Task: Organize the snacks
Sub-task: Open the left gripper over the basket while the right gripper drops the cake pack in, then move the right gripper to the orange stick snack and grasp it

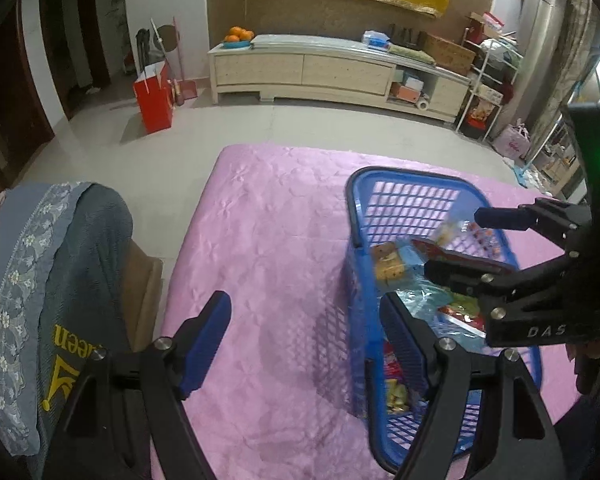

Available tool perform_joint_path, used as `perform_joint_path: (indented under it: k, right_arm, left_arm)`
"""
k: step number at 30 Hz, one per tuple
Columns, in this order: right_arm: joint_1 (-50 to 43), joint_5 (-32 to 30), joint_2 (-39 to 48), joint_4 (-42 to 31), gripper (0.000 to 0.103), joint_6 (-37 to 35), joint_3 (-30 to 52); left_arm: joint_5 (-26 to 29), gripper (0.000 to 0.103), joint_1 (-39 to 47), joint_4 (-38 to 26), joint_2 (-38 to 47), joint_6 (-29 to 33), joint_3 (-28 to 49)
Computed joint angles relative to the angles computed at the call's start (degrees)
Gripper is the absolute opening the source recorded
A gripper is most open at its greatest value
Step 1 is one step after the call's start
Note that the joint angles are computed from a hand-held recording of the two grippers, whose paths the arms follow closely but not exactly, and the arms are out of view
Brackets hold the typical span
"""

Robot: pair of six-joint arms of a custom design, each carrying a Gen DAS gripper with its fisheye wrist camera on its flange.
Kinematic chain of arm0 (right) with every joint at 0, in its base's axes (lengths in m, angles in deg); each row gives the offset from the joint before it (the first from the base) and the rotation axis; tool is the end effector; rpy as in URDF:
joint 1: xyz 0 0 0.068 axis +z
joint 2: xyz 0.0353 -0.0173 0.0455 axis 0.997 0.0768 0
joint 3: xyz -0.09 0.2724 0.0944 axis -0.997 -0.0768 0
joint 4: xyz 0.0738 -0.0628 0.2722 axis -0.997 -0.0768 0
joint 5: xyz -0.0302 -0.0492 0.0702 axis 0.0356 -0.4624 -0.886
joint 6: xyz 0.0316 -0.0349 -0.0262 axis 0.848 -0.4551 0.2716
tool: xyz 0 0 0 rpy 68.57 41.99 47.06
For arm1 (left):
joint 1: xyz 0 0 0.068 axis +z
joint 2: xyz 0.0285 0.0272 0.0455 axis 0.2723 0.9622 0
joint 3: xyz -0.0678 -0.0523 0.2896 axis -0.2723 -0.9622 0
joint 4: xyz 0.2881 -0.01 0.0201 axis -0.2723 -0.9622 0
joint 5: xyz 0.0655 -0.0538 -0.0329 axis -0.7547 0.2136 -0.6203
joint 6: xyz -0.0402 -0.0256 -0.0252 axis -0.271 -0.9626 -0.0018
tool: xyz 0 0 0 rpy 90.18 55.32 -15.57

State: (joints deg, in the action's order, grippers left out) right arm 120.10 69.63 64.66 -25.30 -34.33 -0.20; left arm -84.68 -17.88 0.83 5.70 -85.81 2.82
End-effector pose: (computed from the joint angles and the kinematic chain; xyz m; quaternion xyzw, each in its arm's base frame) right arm 0.2621 0.1686 0.3634 0.0330 0.9625 0.0257 0.2680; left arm 0.2840 -0.1931 0.3246 0.2927 0.9032 -0.1299 0.2859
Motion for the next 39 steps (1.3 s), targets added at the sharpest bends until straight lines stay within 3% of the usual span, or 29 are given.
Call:
perform_joint_path:
  k: [6, 14, 16, 21, 23, 28, 30, 39]
  right_arm:
    - [2.0, 3.9, -5.6, -6.1, 0.092, 2.5, 1.5]
    - [2.2, 7.7, -12.6, -13.6, 0.093, 5.3, 2.9]
    - [2.0, 8.5, -13.9, -15.2, 0.094, 5.6, 3.0]
    - [0.7, 9.9, -17.6, -16.3, 0.097, 5.9, 1.6]
    - [-1.2, 8.8, -18.7, -17.0, 0.099, 5.3, 0.9]
    - [-5.7, 7.5, -20.1, -17.5, 0.102, 1.9, -2.2]
    - [-8.9, 5.0, -21.3, -16.4, 0.102, -0.4, -4.4]
    - [-23.0, -3.7, -23.2, -10.7, 0.102, -9.6, -12.9]
  left_arm:
    - [-1.0, 0.075, -3.5, -2.2, -3.6, -2.2, 1.4]
    - [-7.2, 0.076, -10.7, -4.2, -4.9, -3.6, 5.3]
    - [-8.4, 0.09, -12.1, -4.8, -4.1, -4.3, 6.6]
    - [-9.3, 0.094, -14.1, -5.1, -1.7, -6.2, 8.4]
    - [-8.6, 0.103, -14.7, -5.3, -0.2, -6.9, 9.3]
    - [-7.6, 0.103, -16.0, -4.5, 2.6, -8.1, 9.8]
    - [-10.2, 0.103, -17.4, -5.1, 4.7, -8.2, 11.0]
    - [-9.3, 0.103, -17.4, -8.5, 13.0, -10.2, 17.2]
